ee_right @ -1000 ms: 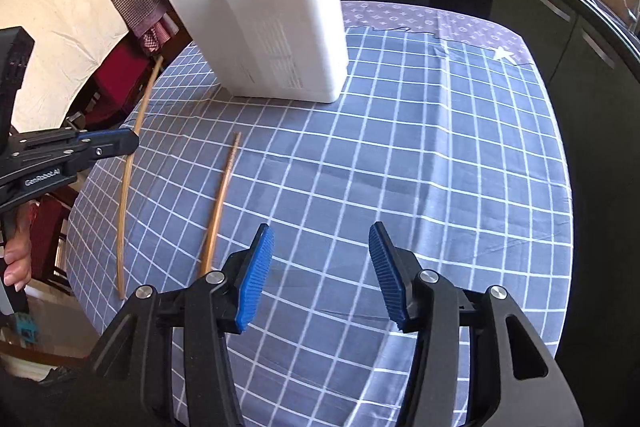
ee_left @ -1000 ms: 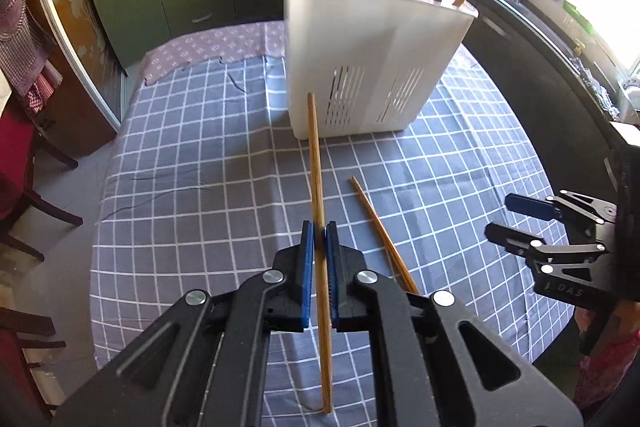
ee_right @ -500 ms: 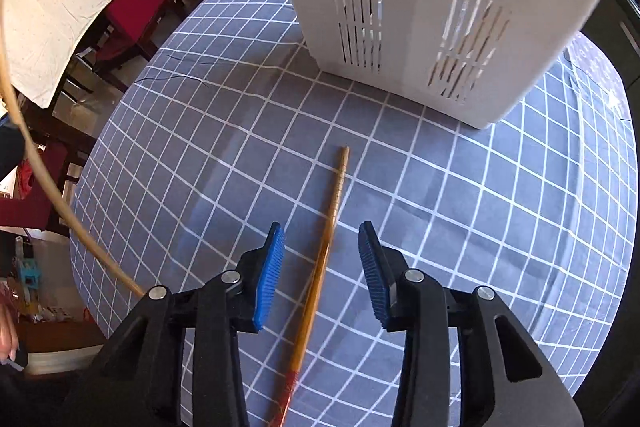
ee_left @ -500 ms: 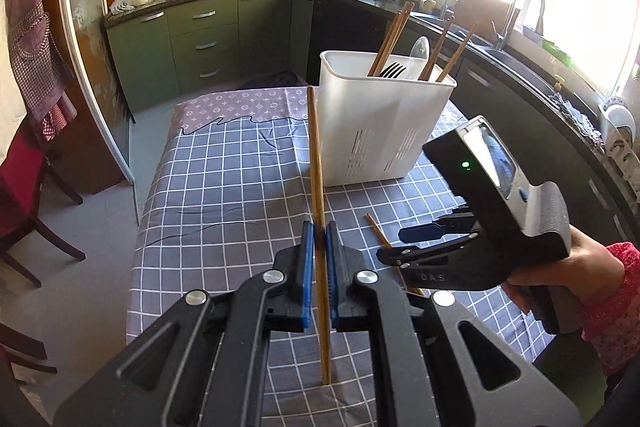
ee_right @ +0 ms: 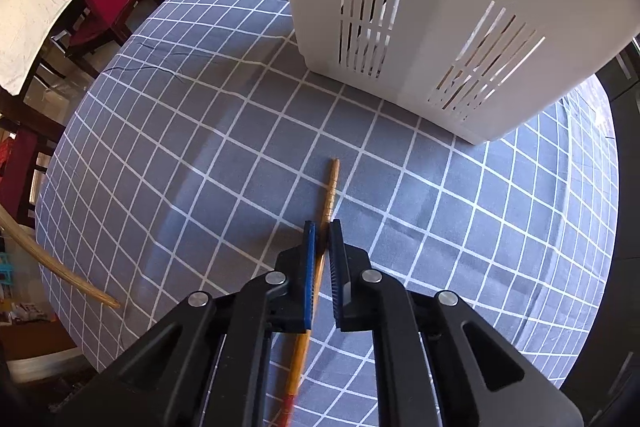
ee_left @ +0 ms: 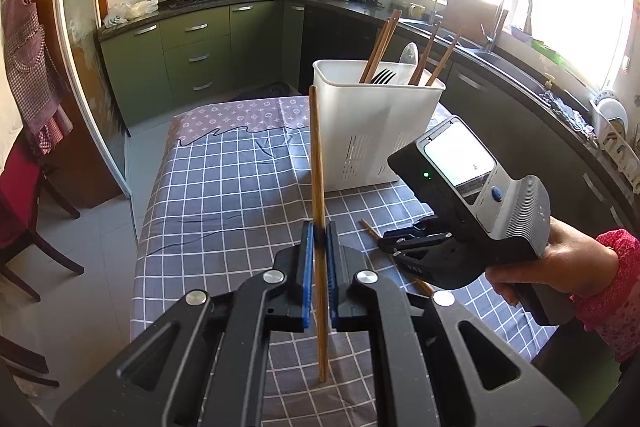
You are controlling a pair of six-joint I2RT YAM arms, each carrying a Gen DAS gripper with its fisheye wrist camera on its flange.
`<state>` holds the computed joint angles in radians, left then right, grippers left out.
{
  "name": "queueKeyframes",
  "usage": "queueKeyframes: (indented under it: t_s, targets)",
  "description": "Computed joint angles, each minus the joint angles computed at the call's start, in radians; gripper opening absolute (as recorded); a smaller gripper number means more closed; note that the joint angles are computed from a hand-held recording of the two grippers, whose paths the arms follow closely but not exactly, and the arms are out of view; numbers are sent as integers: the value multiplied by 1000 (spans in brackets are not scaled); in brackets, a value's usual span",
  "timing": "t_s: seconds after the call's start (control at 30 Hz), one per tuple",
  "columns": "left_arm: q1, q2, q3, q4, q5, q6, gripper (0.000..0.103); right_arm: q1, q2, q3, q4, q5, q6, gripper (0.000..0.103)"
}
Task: Organize utensils
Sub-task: 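Lift the chopstick upright with the left tool while the right tool grasps the last chopstick, then carry both upright chopsticks toward the white holder with both tools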
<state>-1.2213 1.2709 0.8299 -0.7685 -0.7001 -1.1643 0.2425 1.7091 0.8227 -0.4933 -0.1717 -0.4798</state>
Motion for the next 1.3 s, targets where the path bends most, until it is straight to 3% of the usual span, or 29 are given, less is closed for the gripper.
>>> queueKeyframes:
  t_s: [0.13, 0.33, 0.5, 0.7, 0.93, 1.1, 1.3]
  targets:
    - [-5, 3, 5, -13, -2, -7, 6, -68, -77, -21, -34, -77, -41, 6]
    - [-10, -3, 7, -25, -3, -11, 6, -280, -331, -38, -190, -277, -174, 6]
    - [-32, -5, 8, -44, -19, -32, 6, -543, -517, -30, -362, -464, -365, 6]
    - [-82, 10, 24, -82, -56, -70, 6, -917, -542, 8, -604, -674, -710, 6]
    - [-136, 29, 43, -115, -89, -112, 6, -1153, -451, 60, -817, -731, -1019, 6]
    - [-136, 29, 49, -111, -83, -107, 6, -1197, -443, 49, -861, -751, -1089, 6]
    - [-123, 22, 45, -95, -72, -81, 6, -1174, -442, 32, -831, -756, -1062, 6]
